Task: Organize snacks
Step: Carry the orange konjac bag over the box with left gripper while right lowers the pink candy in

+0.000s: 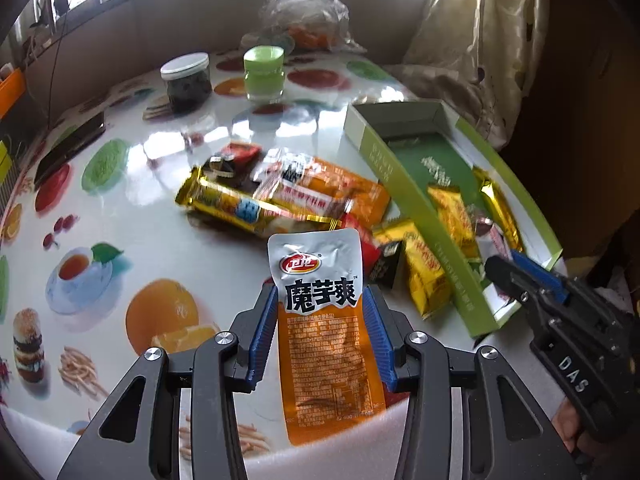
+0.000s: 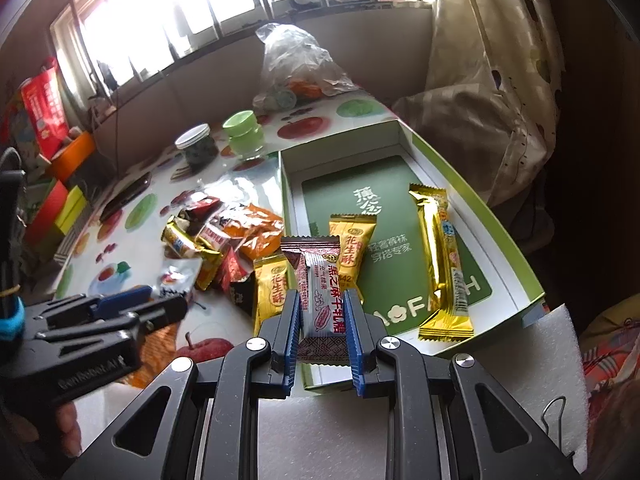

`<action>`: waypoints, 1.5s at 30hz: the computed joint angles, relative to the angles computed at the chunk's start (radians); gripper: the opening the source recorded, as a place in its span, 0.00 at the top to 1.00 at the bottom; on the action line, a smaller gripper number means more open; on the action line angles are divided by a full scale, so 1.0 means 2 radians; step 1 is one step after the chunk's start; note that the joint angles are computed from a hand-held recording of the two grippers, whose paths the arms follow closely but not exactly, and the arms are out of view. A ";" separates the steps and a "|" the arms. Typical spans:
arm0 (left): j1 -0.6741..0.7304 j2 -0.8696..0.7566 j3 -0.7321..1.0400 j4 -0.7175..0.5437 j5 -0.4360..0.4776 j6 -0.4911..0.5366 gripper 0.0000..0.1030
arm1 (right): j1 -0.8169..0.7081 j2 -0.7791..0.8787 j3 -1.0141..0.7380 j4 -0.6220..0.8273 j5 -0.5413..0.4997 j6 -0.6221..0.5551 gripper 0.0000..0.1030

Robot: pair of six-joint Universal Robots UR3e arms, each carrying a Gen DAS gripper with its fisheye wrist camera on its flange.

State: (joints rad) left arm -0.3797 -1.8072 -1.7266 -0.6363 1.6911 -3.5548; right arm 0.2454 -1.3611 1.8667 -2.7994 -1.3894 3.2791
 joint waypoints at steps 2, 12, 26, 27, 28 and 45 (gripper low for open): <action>0.007 -0.001 0.005 0.006 -0.010 0.003 0.57 | -0.003 -0.001 -0.002 0.002 -0.002 -0.001 0.80; 0.012 -0.024 0.061 0.002 -0.027 0.012 0.57 | -0.019 0.006 -0.014 0.018 -0.018 -0.002 0.80; 0.022 -0.079 0.170 -0.023 -0.062 0.019 0.57 | -0.012 0.050 -0.051 0.039 -0.055 -0.017 0.80; 0.022 -0.085 0.179 -0.027 -0.064 0.019 0.57 | -0.011 0.054 -0.054 0.040 -0.059 -0.017 0.80; 0.022 -0.092 0.191 -0.031 -0.065 0.020 0.57 | -0.011 0.057 -0.056 0.041 -0.060 -0.016 0.80; 0.024 -0.248 0.426 -0.130 -0.104 0.005 0.57 | -0.010 0.068 -0.060 0.036 -0.056 -0.020 0.80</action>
